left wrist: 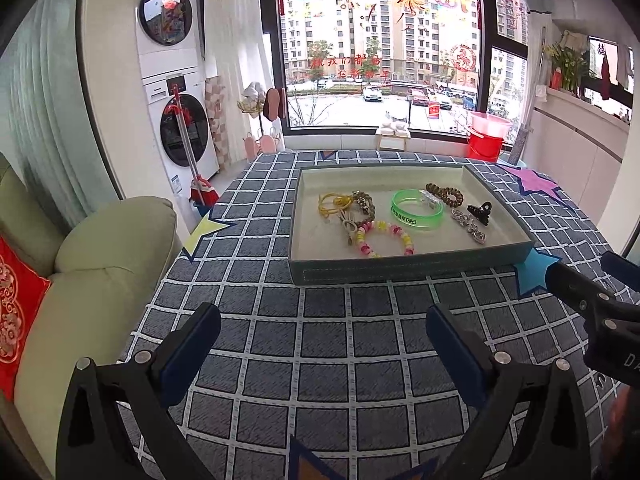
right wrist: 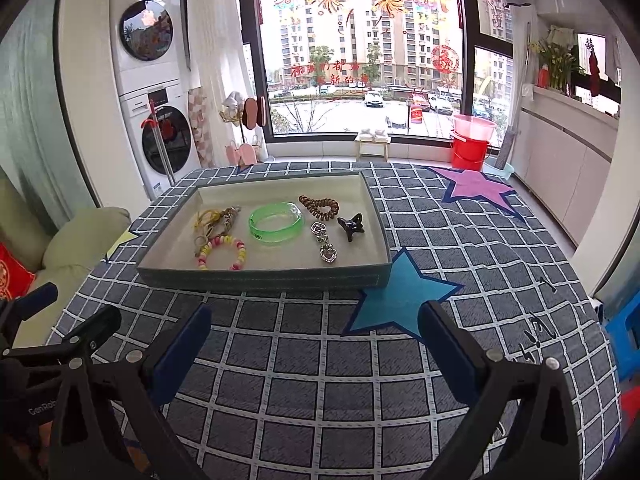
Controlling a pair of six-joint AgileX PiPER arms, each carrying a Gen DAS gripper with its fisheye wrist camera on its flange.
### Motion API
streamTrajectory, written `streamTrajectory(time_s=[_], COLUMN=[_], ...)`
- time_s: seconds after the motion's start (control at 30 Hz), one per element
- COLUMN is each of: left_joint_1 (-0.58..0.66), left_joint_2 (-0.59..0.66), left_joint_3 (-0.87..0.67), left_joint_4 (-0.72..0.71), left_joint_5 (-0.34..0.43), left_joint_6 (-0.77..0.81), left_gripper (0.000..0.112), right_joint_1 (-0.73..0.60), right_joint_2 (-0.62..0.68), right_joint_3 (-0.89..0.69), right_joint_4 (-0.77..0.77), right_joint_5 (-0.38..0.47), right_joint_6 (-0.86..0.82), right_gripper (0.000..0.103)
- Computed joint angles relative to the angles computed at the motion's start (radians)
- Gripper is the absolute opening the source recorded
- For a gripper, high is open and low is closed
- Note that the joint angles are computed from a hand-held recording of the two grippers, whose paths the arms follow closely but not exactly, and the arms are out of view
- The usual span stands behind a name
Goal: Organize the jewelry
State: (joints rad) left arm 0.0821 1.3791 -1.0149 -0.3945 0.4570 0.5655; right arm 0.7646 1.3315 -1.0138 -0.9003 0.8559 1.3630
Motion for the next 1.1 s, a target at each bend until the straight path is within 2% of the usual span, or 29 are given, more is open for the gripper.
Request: streamTrajectory(time_s=[1.1], left_joint_1=[0.003], left_joint_2=[0.002], left_joint_3=[0.004], left_joint_4=[0.001], left_joint_5=[0.004], left_joint_6=[-0.003], left_gripper=[0.103], right_joint_1=[-0.003], right_joint_2=[0.009], right_joint_3=[-0.017], right_joint_4=[0.010], right_joint_5=[-0.004], right_joint_6=[-0.009], right_gripper=[0.103])
